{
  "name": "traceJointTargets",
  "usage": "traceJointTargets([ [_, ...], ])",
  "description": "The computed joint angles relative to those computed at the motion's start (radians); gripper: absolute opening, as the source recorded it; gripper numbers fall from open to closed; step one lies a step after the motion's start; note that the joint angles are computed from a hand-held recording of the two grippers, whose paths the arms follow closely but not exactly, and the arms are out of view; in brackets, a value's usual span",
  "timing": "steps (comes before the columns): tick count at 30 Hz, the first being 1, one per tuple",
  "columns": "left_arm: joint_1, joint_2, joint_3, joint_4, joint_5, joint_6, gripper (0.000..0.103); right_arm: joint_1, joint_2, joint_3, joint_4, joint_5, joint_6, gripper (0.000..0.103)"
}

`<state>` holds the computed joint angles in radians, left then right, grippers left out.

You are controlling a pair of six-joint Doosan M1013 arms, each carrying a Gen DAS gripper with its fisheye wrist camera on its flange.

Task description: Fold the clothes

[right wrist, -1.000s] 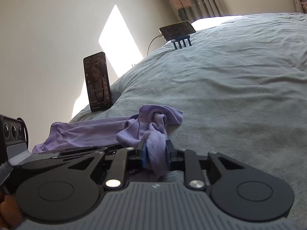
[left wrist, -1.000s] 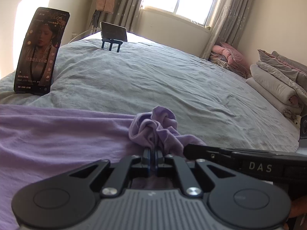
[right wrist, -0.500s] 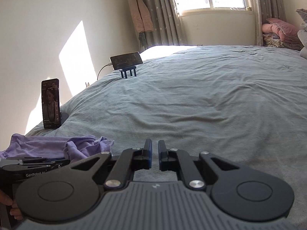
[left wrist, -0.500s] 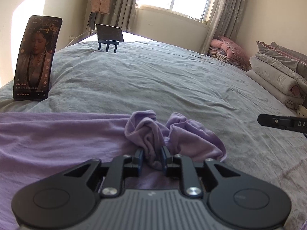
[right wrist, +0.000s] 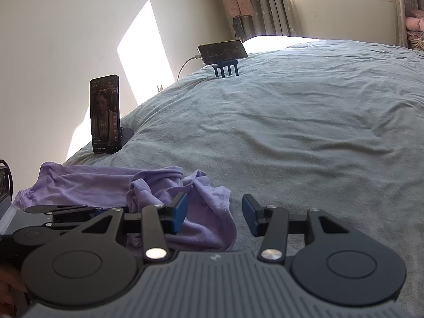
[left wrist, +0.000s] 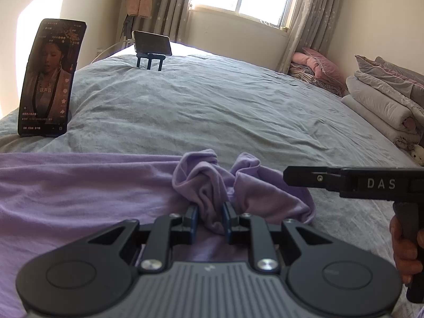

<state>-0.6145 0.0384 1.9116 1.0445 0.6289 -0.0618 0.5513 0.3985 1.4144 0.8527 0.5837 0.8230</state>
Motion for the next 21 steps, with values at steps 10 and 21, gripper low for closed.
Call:
traceJointTargets([
  [10, 0.001, -0.007, 0.009, 0.02, -0.018, -0.029, 0.033, 0.042, 0.024, -0.008, -0.204, -0.099, 0.091, 0.005],
  [21, -0.008, -0.014, 0.01, 0.032, -0.07, 0.011, 0.052, -0.006, -0.029, 0.051, -0.495, -0.25, 0.42, 0.005],
])
